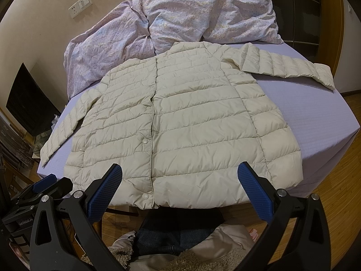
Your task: Fold large clothes
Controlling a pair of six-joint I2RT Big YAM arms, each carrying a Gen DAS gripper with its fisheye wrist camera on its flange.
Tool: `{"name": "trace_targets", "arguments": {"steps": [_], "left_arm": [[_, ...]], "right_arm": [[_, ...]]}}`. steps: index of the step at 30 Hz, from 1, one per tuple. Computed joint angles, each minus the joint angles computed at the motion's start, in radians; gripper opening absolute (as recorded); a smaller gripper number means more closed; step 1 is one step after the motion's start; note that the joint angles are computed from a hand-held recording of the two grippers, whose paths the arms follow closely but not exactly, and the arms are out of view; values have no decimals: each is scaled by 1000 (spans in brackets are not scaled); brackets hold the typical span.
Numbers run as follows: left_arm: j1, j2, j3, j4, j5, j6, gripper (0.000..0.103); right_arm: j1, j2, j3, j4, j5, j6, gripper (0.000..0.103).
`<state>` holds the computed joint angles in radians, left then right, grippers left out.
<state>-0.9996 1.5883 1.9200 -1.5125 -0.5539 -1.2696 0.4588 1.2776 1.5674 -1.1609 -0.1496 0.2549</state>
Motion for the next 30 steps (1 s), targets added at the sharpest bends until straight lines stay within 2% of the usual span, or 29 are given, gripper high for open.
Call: {"name": "trace_targets", "arguments": {"steps": [30], "left_arm": [[6, -2, 3, -17, 4, 0, 101]], "right_arm": [[-12, 20, 6, 3, -11, 2, 102]]}}
